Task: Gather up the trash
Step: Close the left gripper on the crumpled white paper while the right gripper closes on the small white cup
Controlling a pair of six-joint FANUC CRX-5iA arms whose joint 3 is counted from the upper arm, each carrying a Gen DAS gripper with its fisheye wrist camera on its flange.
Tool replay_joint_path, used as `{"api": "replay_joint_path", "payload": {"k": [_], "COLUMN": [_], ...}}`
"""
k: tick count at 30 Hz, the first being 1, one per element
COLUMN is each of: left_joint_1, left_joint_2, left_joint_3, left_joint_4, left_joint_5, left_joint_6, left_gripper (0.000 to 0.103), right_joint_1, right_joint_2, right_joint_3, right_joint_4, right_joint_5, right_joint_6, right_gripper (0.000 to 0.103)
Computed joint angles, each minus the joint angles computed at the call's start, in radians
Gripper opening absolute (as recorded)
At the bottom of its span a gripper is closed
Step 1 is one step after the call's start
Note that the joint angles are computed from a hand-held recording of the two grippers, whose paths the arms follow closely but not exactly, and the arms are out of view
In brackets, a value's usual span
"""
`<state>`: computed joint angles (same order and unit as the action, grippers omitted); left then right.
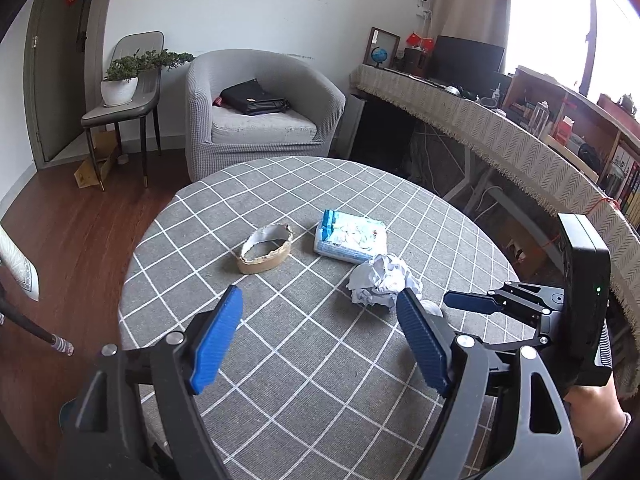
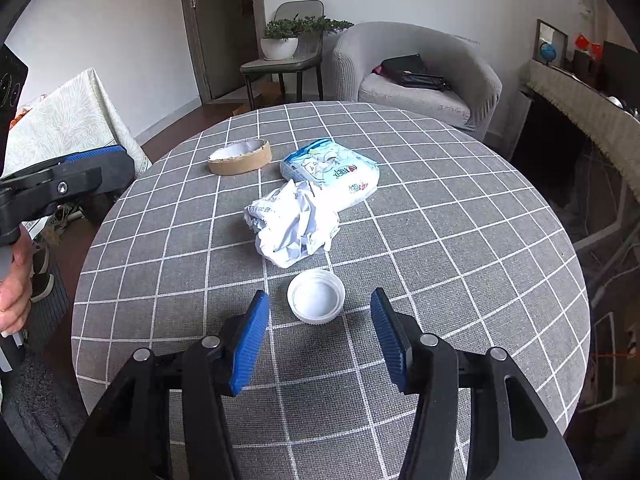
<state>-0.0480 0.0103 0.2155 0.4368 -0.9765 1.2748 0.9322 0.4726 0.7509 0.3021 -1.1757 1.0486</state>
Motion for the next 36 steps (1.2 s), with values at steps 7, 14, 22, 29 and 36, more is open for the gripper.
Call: {"api": "replay_joint_path", "payload": {"k": [7,14,22,29,36], "left_joint_1": [-0.042,-0.075,-0.119,-0.122,-0.126], "left_joint_2": [0.051,0.107,0.163,0.209,0.224], "left_joint_3": [0.048,0.096,0.160,0.189,0.214], "left_joint_4": [-0.017,-0.042,-0.105,-0.070,-0.085], "left_joint_5": [-0.015,-0.026,-0.051,-0.070,-0.090], "left_joint_6": [0.014,0.051,0.090,0.138,0.167], "left_gripper": [0.084,0.085,0.085,0.084,0.061], "right_joint_1": [-0.008,-0.032,-0.064,-0.079,-0.090], "right_joint_2": [0.036,0.010,-0.061,-0.104,-0.112], "right_joint_3": [0.054,0.027,-0.063,-0.121,-0.135], "right_joint_4": [-0.022,-0.038,-0.033,-0.021,-0.040], "right_joint_5": [-0.023,-0.003,0.065,0.113,0.116], "right_joint_6": [0.074,0.089,0.030,-0.014,-0.013], "right_gripper": [0.034,0.030,0.030,0.030,0.030]}}
